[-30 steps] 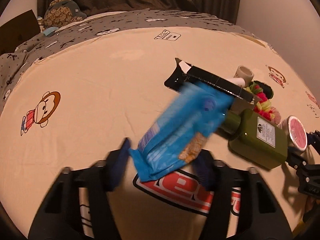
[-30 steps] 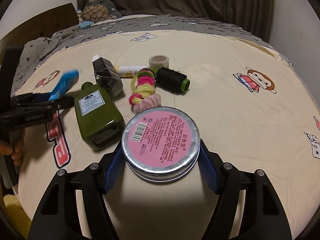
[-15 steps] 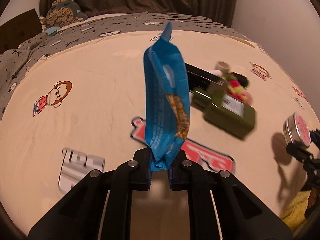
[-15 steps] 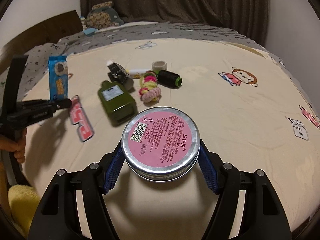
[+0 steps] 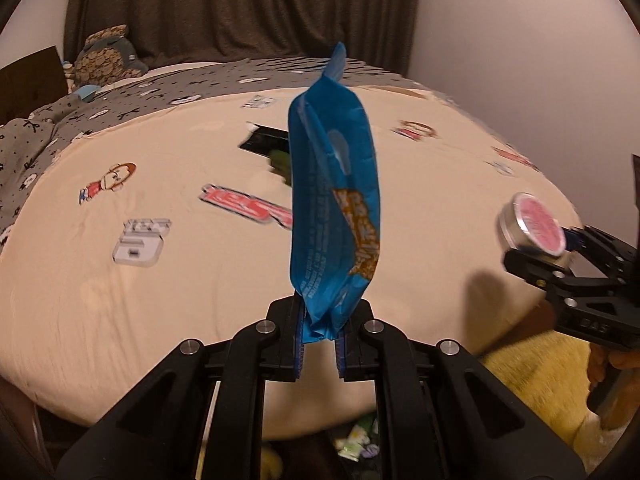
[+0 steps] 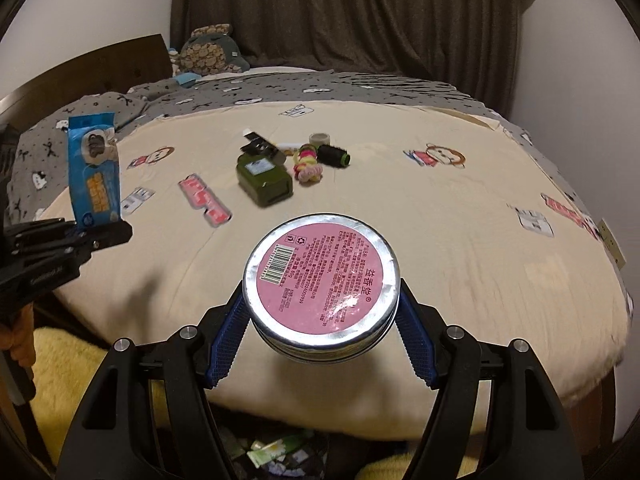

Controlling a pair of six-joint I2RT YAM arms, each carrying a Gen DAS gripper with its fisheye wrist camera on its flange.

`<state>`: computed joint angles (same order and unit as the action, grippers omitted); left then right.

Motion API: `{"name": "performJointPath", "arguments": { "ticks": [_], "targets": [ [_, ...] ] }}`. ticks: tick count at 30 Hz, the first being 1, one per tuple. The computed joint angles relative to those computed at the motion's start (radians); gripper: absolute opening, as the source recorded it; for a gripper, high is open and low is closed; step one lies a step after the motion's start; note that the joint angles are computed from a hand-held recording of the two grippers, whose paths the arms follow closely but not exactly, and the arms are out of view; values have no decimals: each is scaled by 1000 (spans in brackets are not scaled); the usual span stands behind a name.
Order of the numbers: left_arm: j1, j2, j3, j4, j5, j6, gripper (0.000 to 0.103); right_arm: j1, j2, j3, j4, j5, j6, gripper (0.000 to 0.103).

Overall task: Collect trash
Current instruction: 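Lower the wrapper and pink tin into the bin and release both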

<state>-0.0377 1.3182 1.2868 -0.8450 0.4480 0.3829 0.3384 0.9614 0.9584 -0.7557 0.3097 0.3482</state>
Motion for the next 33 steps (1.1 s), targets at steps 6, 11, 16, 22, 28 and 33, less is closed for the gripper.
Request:
{"name": "performJointPath", "arguments": {
  "ticks": [6,11,16,22,28,33],
  "targets": [
    [-2,-200,-193,-82,31,87,10,166,-126,-108,-123,82,160,71],
    [-16,-277,-336,-135,15,138,10,265,-159,-192,-166,59,297,71],
    [-12,-272,-444,-146,-2,176,10,269,-145,-287,-117,-53,360,71],
    [-85,-174,-546,-89,-58,161,10,249,-53,-386,-12,-163,383,71],
    [-158,-27,-605,4,-110,105,11,187,36,-445,80,-254,386,71],
    [-144,40,-608,28,-123,116,12,135,56,-464,120,-297,374,71]
  ]
}}
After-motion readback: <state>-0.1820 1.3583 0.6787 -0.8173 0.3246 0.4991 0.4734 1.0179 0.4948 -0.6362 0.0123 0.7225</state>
